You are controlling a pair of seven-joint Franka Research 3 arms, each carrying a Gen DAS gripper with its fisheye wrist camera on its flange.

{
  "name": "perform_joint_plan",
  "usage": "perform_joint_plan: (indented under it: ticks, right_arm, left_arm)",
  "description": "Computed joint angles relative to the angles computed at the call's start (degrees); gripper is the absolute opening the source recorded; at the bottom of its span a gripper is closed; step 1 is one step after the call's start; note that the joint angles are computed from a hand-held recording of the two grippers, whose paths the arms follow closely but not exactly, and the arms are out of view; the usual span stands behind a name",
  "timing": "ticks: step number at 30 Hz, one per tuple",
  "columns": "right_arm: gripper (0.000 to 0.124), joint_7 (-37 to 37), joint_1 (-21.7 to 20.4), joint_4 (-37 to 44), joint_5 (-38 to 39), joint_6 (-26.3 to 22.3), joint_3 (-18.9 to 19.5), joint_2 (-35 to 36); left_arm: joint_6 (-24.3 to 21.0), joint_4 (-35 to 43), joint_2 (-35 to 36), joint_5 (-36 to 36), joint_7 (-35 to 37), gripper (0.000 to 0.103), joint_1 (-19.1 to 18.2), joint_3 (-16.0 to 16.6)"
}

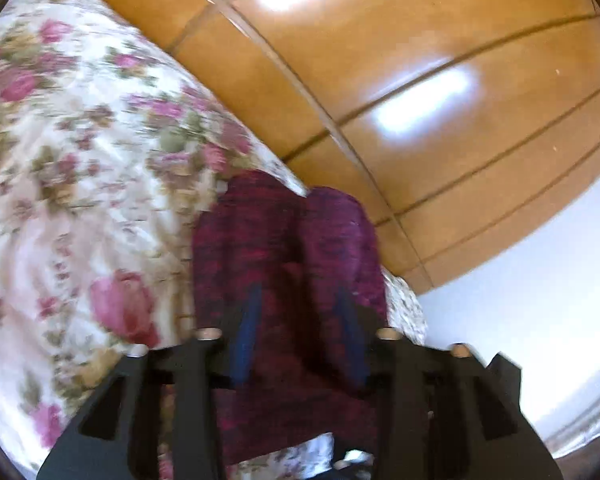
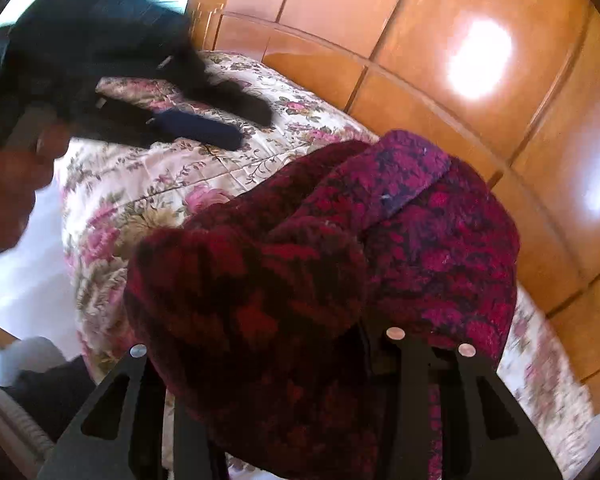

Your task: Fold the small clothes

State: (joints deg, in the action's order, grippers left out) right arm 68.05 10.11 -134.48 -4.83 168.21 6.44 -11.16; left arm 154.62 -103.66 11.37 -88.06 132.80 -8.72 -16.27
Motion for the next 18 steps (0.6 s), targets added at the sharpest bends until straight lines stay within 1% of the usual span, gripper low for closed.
perform_joint_plan:
  ticks: [1,3,5,6,7,8,9,10,11,12,13,14,15,16,18]
  right_arm:
    - [0.039,0.14,-0.09,-1.29,-0.22,1.1,0.07,-0.49]
    - [0.039,-0.79,0.31,-2.03,0.88,1.79,-0.4,-0.99]
    - [0.039,-1.57,0.7,-2.24,2.42,2.09,-0.83,-1.31]
    - [0.039,-1.93,0.82,-2.76,3.02,2.44,-0.97,-1.79]
    - [0.04,-1.95,0.72,-2.29,3.32,2.78,-0.8,-1.24]
    - [0.043,-3.0,1.3,-2.34,4.48,3.21,-1.41,-1.18]
    - [0.046,-3.27,1.31,-2.58,4.88,3.51,-1.37,-1.39]
    - [0.054,-3.87,1.54,-2.65,5.72,3.91,-1.69,-1.41]
    - [0.061,-6.29,3.31,-2.66,8.66,3.77,-3.44,-1.59]
    - [0.064,-11.24,7.01,-2.33,14.46,2.61,-6.95,-1.93]
    - [0.068,-17.22,11.06,-1.49,21.87,0.07,-10.95,-2.6]
    - [0.071,-21.77,13.5,0.03,28.16,-3.75,-13.68,-3.06]
    - [0.073,-27.3,16.56,2.46,36.55,-10.76,-18.18,-3.87]
    - [0.079,-30.47,17.63,4.58,42.04,-17.23,-21.17,-4.27]
    - [0.081,-34.14,17.27,8.6,52.41,-31.26,-26.93,-4.84]
  left_arm:
    - [-0.45,0.81,0.52,0.68,-0.54,0.053,-0.21,-0.13]
    - [-2.51,4.08,2.68,5.04,-2.77,0.053,-0.57,-0.36]
    - [-3.18,8.99,6.49,13.86,-8.83,0.053,-1.58,-0.61]
    - [-5.16,12.13,8.93,18.88,-12.7,0.053,-1.95,-0.52]
    - [-6.7,14.81,11.13,22.33,-15.65,0.053,-2.26,-0.62]
    - [-7.61,16.79,12.8,25.37,-18.24,0.053,-2.55,-0.58]
    - [-8.62,18.89,14.31,29.17,-20.76,0.045,-3.2,-0.34]
    - [-8.78,20.3,15.25,32.27,-21.73,0.032,-3.77,-0.33]
    - [-8.4,20.95,15.71,33.98,-22.12,0.029,-3.83,-0.6]
    - [-8.1,21.72,16.23,35.45,-22.72,0.024,-3.82,-0.92]
    - [-7.65,21.99,16.24,36.95,-23.44,0.022,-3.85,-1.18]
    - [-7.14,22.14,16.17,38.81,-24.21,0.022,-4.01,-1.27]
    - [-6.96,22.43,16.23,40.53,-24.97,0.021,-4.02,-1.4]
    - [-6.72,22.29,15.89,42.38,-25.69,0.02,-4.05,-1.46]
    - [-6.39,21.83,15.33,44.48,-26.57,0.02,-3.3,-2.17]
